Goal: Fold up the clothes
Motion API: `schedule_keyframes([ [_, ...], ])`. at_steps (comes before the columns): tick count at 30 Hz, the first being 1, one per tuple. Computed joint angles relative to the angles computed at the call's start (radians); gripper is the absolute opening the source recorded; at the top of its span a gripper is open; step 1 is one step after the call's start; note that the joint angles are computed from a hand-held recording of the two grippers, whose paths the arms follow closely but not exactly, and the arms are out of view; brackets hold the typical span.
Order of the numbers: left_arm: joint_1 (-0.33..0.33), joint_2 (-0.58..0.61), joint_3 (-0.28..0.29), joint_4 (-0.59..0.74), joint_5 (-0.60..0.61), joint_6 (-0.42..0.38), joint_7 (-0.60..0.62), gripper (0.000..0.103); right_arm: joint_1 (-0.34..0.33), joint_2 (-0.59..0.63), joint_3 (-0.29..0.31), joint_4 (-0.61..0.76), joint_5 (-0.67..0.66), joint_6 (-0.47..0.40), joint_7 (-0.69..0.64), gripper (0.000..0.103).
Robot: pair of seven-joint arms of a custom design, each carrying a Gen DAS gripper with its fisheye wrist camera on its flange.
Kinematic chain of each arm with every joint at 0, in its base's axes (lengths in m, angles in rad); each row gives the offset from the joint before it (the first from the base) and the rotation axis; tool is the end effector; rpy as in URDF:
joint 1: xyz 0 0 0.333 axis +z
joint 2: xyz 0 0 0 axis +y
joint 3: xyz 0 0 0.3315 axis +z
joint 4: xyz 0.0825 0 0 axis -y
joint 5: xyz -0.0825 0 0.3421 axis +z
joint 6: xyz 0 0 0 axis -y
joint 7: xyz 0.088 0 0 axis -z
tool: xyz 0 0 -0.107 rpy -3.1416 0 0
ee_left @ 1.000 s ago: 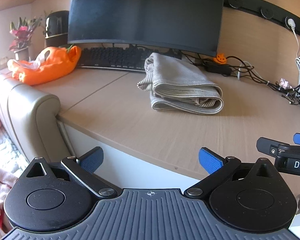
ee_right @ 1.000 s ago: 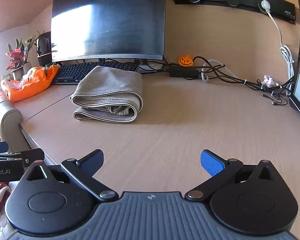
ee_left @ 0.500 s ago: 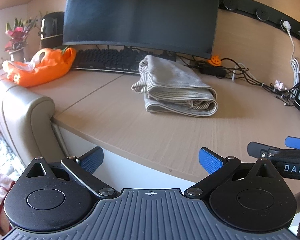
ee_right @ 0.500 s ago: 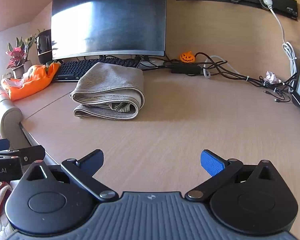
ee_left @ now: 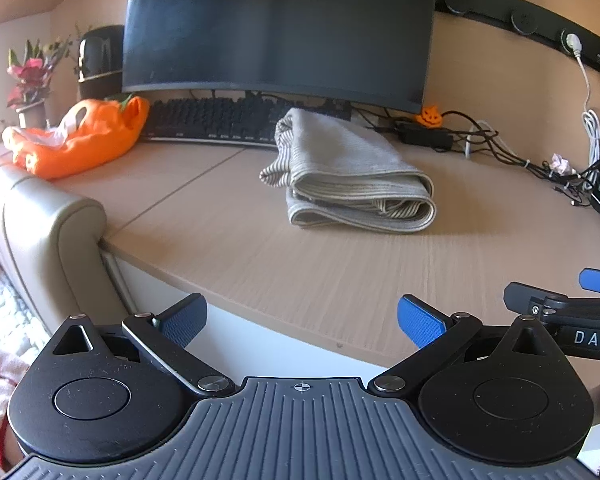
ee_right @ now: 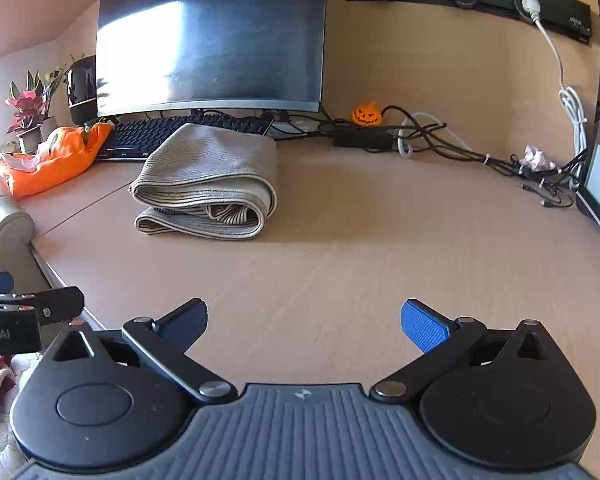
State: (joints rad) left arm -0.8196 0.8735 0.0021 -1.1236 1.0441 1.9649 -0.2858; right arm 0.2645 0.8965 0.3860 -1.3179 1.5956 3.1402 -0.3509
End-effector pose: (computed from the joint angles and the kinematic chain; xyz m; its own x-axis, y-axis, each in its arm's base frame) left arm 0.5540 -0.5095 0.3360 0.5435 -0.8391 0.0239 -0.4764 -0.3318 -0.8142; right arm 0.6632 0.2893 0.2730 0.6422 -0.7661 -0.0277 -0.4320 -0.3318 -0.8386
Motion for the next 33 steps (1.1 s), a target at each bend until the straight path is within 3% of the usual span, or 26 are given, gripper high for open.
schedule_keyframes([
  [5,-0.007,0.008,0.002,0.019,0.002,-0.017,0.024,0.103,0.002,-0.004,-0.007,0.010,0.072,-0.001,-0.078,0.103],
  [11,-0.008,0.013,0.000,0.028,-0.017,-0.030,0.027,0.103,0.022,-0.010,-0.038,-0.005,0.033,-0.021,-0.028,0.103],
  [33,-0.008,0.005,-0.001,0.016,-0.010,-0.031,0.021,0.103,-0.009,-0.007,0.004,-0.022,-0.052,-0.023,-0.001,0.103],
])
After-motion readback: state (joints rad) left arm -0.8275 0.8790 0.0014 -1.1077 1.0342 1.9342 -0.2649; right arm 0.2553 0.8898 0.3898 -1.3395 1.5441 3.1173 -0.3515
